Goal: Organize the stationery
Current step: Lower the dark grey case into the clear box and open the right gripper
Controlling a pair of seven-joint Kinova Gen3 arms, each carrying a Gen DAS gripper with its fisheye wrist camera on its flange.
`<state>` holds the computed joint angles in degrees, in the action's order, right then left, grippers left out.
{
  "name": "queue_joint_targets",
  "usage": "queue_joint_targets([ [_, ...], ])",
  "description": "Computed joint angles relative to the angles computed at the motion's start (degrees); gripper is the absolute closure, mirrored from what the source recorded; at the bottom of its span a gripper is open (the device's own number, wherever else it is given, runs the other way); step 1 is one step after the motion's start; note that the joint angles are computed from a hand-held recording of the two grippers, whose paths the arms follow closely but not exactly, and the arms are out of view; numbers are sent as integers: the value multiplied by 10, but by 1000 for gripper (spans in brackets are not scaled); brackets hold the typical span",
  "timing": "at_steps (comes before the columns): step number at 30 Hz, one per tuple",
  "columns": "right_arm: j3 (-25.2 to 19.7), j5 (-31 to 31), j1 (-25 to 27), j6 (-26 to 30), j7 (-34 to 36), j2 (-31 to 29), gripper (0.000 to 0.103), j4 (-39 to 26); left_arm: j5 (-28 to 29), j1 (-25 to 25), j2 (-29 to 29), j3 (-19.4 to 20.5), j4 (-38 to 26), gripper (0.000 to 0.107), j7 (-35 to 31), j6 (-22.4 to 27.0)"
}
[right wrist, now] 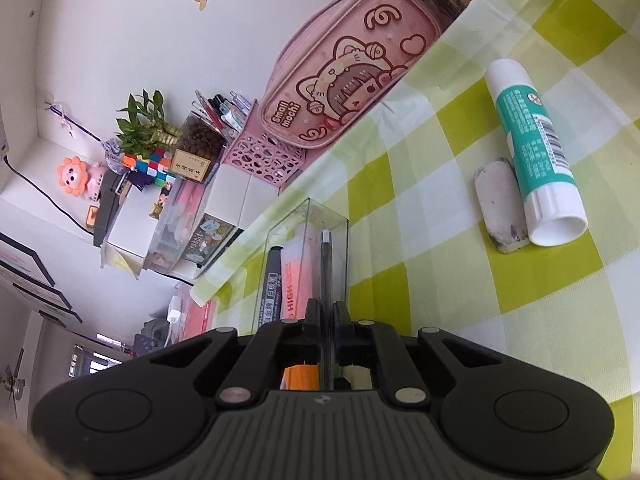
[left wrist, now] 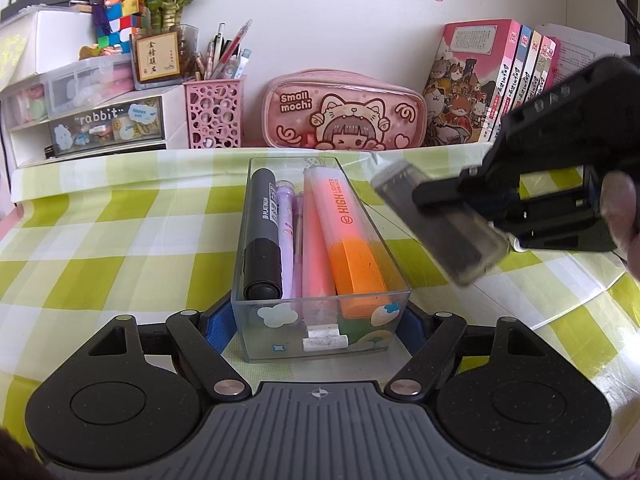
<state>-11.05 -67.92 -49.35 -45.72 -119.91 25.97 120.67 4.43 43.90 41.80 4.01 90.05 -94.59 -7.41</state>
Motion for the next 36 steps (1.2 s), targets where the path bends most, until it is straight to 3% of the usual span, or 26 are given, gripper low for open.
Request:
queue_joint_targets([
  [6,4,2,11,10,18,-5,76,-26,0,-1,0,1,0,31,-1,0],
  [16,14,-112,49,106,196,27,76,-140,-1,-3,0,4,-1,31,-2,1],
  [22,-6,-147,71,113,238,34,75,-160,-7,-12,0,14,0,30,-3,0],
  [29,-6,-106,71,112,187,36,73,-148,-9,-14,0,17,1,30,-3,0],
  [33,0,-152,50,84,239,30,72,-150,-9,-14,0,17,1,30,-3,0],
  [36,-16,-141,48,49,222,24,72,-135,-10,-15,0,18,1,30,-3,0],
])
